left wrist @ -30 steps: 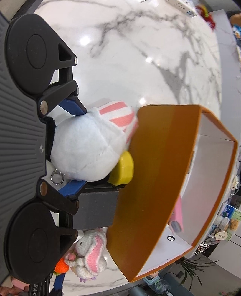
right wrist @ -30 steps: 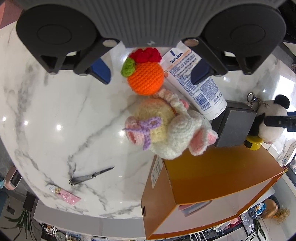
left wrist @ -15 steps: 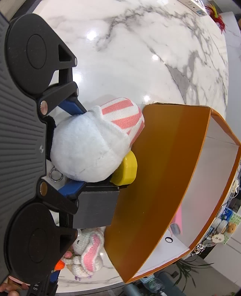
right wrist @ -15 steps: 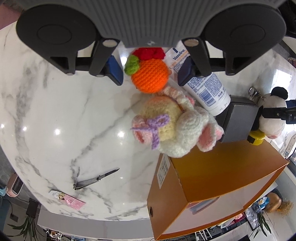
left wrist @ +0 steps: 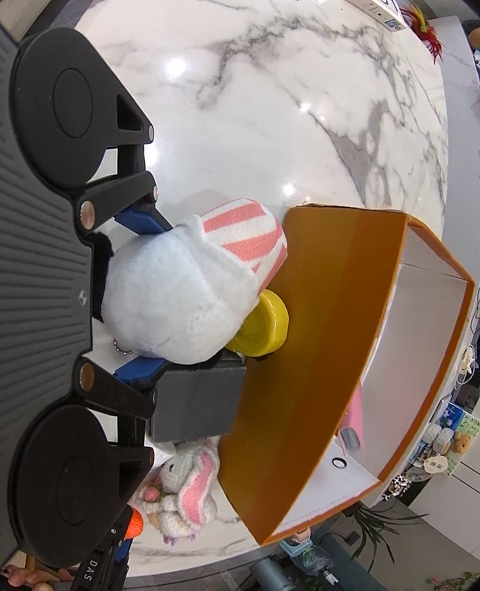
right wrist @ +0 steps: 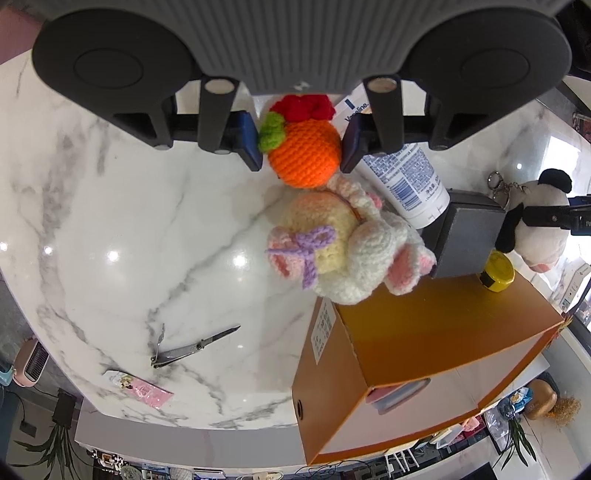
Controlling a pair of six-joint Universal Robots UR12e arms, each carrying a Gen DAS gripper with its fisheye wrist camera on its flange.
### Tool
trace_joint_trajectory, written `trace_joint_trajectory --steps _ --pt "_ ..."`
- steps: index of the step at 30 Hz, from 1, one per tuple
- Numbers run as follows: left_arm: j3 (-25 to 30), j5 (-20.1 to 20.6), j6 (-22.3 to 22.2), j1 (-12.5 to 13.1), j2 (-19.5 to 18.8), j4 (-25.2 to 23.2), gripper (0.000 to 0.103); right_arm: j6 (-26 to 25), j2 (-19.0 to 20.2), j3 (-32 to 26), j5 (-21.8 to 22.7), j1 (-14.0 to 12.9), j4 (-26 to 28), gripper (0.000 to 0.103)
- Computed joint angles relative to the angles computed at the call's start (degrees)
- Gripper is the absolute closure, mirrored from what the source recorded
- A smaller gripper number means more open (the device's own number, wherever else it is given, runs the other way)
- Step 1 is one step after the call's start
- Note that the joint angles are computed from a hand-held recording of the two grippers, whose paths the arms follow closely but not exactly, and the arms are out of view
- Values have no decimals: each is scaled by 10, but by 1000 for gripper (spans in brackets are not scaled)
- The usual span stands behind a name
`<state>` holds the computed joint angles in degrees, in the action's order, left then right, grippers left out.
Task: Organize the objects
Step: 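Lift the plush and orange fruit and carry them over the orange box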
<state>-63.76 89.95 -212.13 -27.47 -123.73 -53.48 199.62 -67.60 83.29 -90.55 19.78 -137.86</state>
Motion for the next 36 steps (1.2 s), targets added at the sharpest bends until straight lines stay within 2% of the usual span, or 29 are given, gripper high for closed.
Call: trace_joint_trajectory --steps 11,19,30,36 --pt "-20 2 17 2 21 24 25 -13 -11 10 70 -5 -26 55" --pt "-30 -14 22 2 29 81 25 -15 -11 10 119 -3 -86 55" --pt "-19 11 42 -8 23 128 25 -2 6 -13 110 13 -184 55" --pt "12 68 51 -18 3 152 25 11 21 -34 69 18 -243 55"
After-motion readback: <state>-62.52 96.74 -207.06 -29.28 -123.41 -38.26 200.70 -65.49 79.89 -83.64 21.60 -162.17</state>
